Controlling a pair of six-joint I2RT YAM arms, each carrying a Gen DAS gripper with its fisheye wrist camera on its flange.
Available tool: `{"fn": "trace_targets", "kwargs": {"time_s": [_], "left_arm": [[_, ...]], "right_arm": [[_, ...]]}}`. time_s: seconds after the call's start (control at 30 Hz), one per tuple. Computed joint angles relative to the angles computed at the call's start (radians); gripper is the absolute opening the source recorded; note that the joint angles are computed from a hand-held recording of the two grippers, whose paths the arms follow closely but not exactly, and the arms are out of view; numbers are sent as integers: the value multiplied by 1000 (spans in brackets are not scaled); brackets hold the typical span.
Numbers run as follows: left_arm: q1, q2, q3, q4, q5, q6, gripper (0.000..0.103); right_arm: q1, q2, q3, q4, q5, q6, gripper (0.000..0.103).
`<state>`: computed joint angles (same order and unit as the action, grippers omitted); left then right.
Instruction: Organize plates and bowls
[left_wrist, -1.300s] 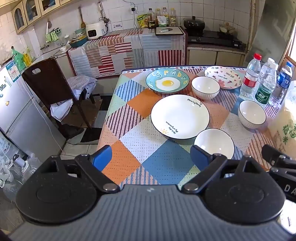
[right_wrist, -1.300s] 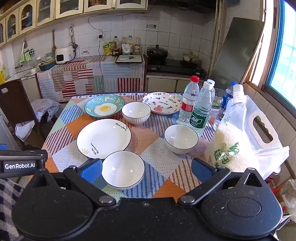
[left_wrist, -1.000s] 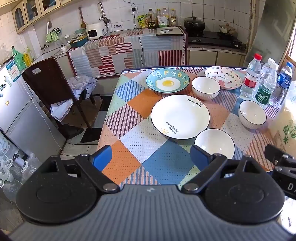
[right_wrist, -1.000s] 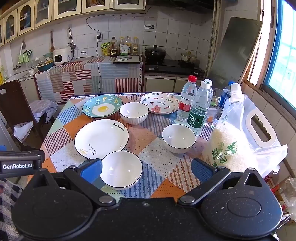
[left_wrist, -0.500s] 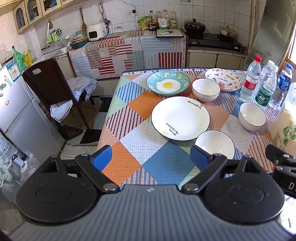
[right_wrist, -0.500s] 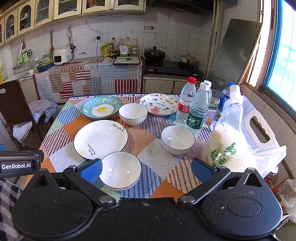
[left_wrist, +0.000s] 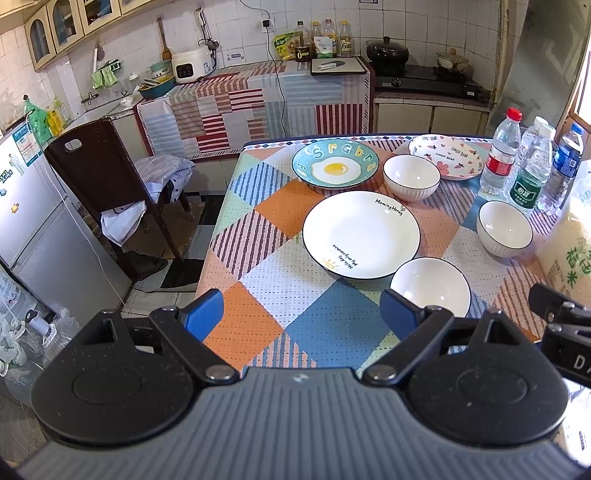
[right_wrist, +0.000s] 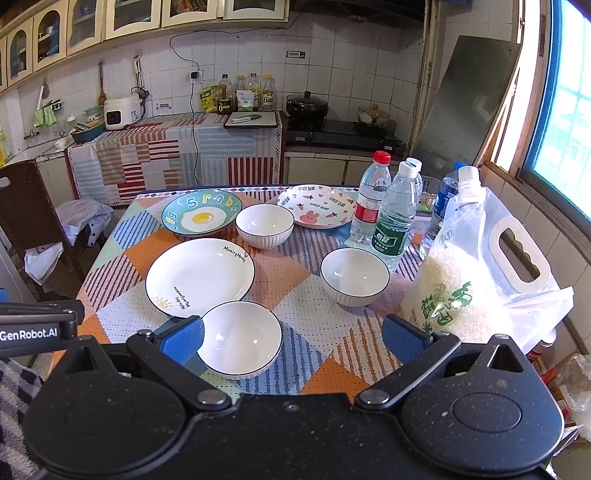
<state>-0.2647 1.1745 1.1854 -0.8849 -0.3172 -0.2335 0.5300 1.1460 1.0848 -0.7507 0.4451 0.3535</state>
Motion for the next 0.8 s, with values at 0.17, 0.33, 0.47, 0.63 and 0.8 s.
{"fn": "trace_targets", "kwargs": {"time_s": [0.17,0.33,0.47,0.63,0.8], "left_arm": [[-3,-2,-8,7,-2,-1,92],[-1,-3,-22,16,2,0,92],[-1,-1,-34,18,12,-2,92],[2,-1,-32,5,28,2,92],[0,1,-30,-15,38,-2,92]], "right_arm": [[1,11,-6,8,0,8,103],[7,21,-1,2,11,10,103],[9,21,6,-9,13,8,103],[26,20,6,-18,32,-4,103],[22,14,-3,-21,32,-4,103]]}}
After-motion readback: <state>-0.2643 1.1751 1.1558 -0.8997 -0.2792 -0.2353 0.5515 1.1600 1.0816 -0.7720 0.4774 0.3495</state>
